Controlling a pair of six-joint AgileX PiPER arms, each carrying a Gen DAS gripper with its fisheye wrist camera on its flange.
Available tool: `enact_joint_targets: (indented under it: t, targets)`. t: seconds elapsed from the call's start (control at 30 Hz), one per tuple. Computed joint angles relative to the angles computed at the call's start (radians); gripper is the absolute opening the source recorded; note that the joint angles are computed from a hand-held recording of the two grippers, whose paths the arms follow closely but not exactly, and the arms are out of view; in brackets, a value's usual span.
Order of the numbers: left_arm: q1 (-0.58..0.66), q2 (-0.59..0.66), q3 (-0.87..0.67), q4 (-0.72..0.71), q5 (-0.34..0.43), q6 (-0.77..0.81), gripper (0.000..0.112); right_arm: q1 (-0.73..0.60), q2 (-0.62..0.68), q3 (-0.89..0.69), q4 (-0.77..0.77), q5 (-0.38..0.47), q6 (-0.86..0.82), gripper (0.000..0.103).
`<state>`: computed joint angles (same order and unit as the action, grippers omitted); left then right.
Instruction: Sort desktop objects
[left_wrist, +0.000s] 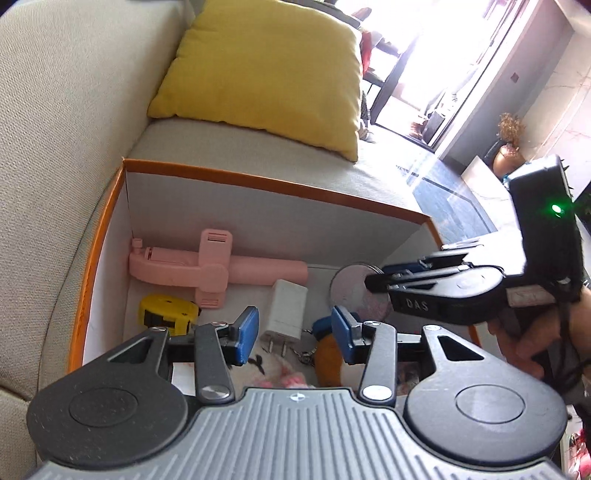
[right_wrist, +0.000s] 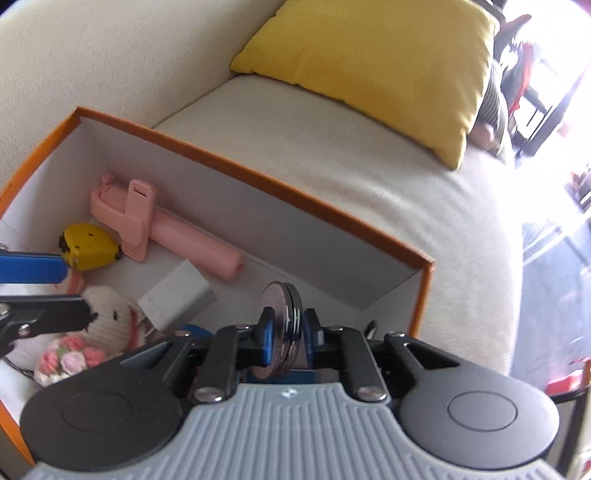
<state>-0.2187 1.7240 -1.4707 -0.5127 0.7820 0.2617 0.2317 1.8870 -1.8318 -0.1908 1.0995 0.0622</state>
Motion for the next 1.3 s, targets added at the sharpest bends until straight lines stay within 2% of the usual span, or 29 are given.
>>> enact_joint_targets:
  t: [0.2, 0.33, 0.47, 0.53, 0.67, 0.77, 0.83, 0.87, 1.0, 1.07, 1.13, 1.3]
  targets:
    - [-0.017, -0.077, 0.07, 0.038, -0.025, -0.005, 0.052, -0.006, -0.047, 0.034, -0.021, -0.012, 0.011, 0.02]
    - [-0.044, -0.158, 0.145, 0.09, -0.108, -0.048, 0.052, 0.012, -0.134, 0.112, -0.044, -0.05, 0.042, 0.021]
    - [-0.089, -0.239, 0.2, 0.22, -0.192, -0.156, 0.054, 0.039, -0.264, 0.225, -0.047, -0.111, 0.107, 0.024]
    - [-0.109, -0.279, 0.227, 0.283, -0.234, -0.212, 0.06, 0.05, -0.344, 0.298, -0.04, -0.154, 0.162, 0.032]
    - [-0.168, -0.349, 0.27, 0.501, -0.307, -0.424, 0.075, 0.095, -0.5, 0.446, -0.063, -0.231, 0.286, 0.038]
    - [-0.212, -0.401, 0.293, 0.652, -0.322, -0.568, 0.08, 0.156, -0.603, 0.539, -0.134, -0.261, 0.411, 0.047]
    - [-0.241, -0.446, 0.325, 0.752, -0.343, -0.662, 0.089, 0.208, -0.669, 0.606, -0.21, -0.28, 0.513, 0.053]
    - [-0.257, -0.469, 0.342, 0.813, -0.349, -0.717, 0.089, 0.238, -0.695, 0.634, -0.255, -0.28, 0.57, 0.056]
    - [-0.347, -0.522, 0.362, 1.039, -0.277, -0.934, 0.089, 0.385, -0.759, 0.718, -0.474, -0.218, 0.839, 0.061]
    - [-0.393, -0.545, 0.389, 1.128, -0.252, -1.011, 0.089, 0.439, -0.798, 0.748, -0.521, -0.177, 0.925, 0.066]
    - [-0.422, -0.567, 0.415, 1.146, -0.221, -1.028, 0.089, 0.493, -0.812, 0.77, -0.564, -0.141, 1.008, 0.072]
    - [-0.469, -0.605, 0.501, 1.229, -0.175, -1.167, 0.089, 0.617, -0.818, 0.823, -0.646, -0.054, 1.158, 0.074]
